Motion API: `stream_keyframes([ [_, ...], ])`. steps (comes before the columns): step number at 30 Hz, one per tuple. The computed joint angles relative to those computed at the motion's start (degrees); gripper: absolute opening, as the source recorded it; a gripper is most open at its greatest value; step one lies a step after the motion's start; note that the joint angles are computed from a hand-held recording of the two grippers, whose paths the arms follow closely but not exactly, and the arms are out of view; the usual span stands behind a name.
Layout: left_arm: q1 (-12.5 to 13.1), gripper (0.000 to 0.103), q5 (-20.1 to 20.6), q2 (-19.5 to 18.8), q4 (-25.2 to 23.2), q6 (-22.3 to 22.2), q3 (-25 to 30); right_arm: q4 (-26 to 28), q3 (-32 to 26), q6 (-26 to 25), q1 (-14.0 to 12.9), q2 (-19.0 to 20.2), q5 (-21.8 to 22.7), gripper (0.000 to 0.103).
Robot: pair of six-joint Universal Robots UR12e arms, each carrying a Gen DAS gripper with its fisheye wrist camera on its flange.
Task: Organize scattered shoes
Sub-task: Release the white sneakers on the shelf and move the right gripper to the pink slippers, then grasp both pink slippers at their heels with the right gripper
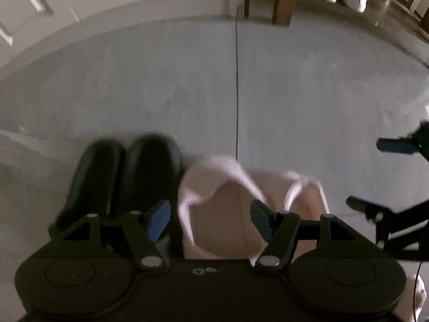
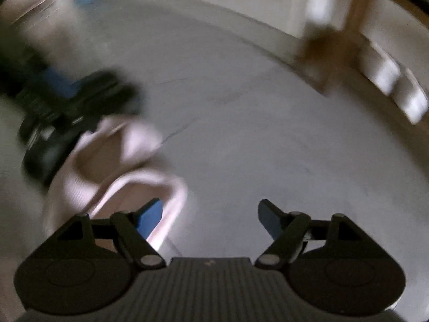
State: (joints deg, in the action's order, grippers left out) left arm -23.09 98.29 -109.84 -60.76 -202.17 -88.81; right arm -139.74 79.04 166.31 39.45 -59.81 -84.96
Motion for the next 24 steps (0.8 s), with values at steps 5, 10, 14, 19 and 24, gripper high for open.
stream_keyframes([
  [5, 0.29, 0.066, 0.79, 0.56, 0.47, -1.64, -0.52, 0.67, -1.13, -30.00, -0.70, 0.01, 8.58, 0.081],
  [10, 0.05, 0.066, 1.36, 0.82, -0.27, -2.90, -0.75, 6.09, -2.69, -50.06, -1.41, 0.46, 13.25, 0.081],
  [14, 0.01, 0.066, 1.04, 1.58, -1.88, -3.47, -1.23, 9.68, -3.80, -56.10, -1.64, 0.82, 15.08, 0.081],
  [19, 0.74, 0.066, 2.51, 1.80, -2.72, -8.62, -1.77, 6.92, -2.68, -58.50, -2.06, 1.30, 18.00, 0.081],
  [24, 2.34, 0.066, 1.50, 1.80, -2.81, -13.77, -2.41, 5.25, -2.56, -62.18, -2.00, 2.55, 20.28, 0.081],
])
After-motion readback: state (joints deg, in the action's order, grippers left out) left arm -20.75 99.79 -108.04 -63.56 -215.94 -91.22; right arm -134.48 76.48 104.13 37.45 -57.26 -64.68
